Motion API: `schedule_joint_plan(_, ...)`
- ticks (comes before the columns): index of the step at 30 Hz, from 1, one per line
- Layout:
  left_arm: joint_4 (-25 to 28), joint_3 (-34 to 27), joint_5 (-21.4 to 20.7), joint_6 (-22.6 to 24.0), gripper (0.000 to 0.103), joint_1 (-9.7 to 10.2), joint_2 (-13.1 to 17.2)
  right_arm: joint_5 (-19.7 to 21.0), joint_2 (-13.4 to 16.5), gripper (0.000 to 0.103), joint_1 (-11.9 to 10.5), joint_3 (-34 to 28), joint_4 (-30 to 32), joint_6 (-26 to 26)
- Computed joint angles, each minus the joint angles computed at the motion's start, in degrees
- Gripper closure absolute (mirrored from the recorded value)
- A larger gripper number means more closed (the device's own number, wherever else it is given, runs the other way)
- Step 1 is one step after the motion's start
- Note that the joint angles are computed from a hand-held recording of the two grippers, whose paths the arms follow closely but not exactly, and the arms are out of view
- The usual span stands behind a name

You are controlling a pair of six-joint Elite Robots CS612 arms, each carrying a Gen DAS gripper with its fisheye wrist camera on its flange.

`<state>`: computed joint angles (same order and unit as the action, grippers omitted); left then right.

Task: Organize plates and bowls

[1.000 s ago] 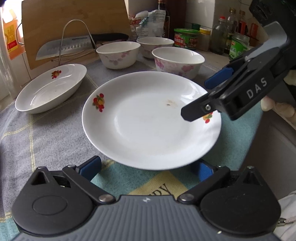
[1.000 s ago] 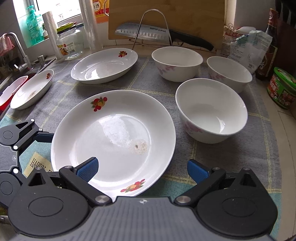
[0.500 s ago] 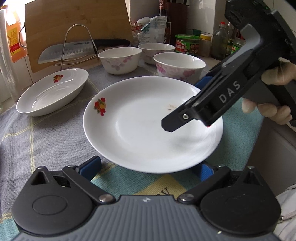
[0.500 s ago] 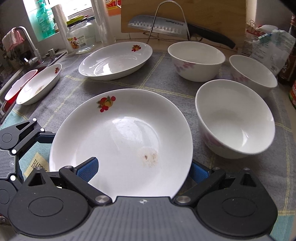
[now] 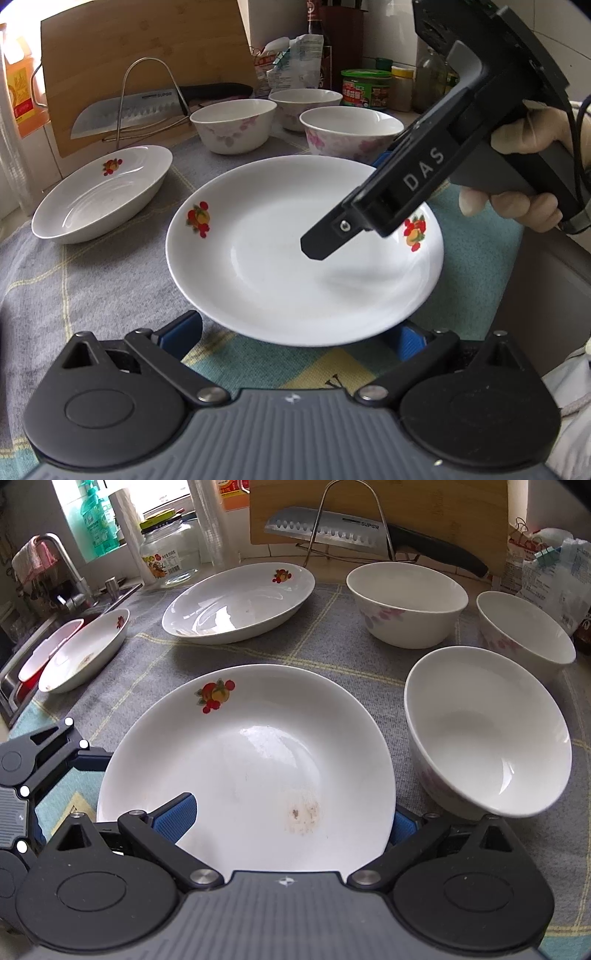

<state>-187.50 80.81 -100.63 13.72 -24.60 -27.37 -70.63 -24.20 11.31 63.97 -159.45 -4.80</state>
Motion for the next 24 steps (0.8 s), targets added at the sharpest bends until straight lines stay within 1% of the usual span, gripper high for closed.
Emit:
schedule_joint_plan(3, 0.33, -0.03, -0.36, 0.01, 0.001, 0.13, -0.03, 0.74, 0.10, 0.000, -0.14, -0.30, 0.41, 0.96)
schedule_joint_plan(8, 0.76, -0.18, -0.62, 1.47, 0.001, 0.22, -0.08, 1.12, -0.05, 0.000, -0.25, -0.36, 0.94, 2.95)
schedule_joint_plan(13, 1.68, -0.32, -1.29, 2.89, 0.001, 0.57, -0.22, 0.87, -0.42, 0.000, -0.15, -0.14, 1.82, 3.74)
schedule_joint_plan(16, 2.30, -0.57, -2.02, 4.37, 0.001, 0.95, -0.24, 1.46, -0.58, 0.000, -0.23, -0.05, 2.55, 2.98)
schedule_joint_plan(24, 3.07, -1.17, -3.14, 8.04, 0.001, 1.57, -0.13, 1.56, 0.30, 0.000, -0.21, -0.79, 0.17, 6.72)
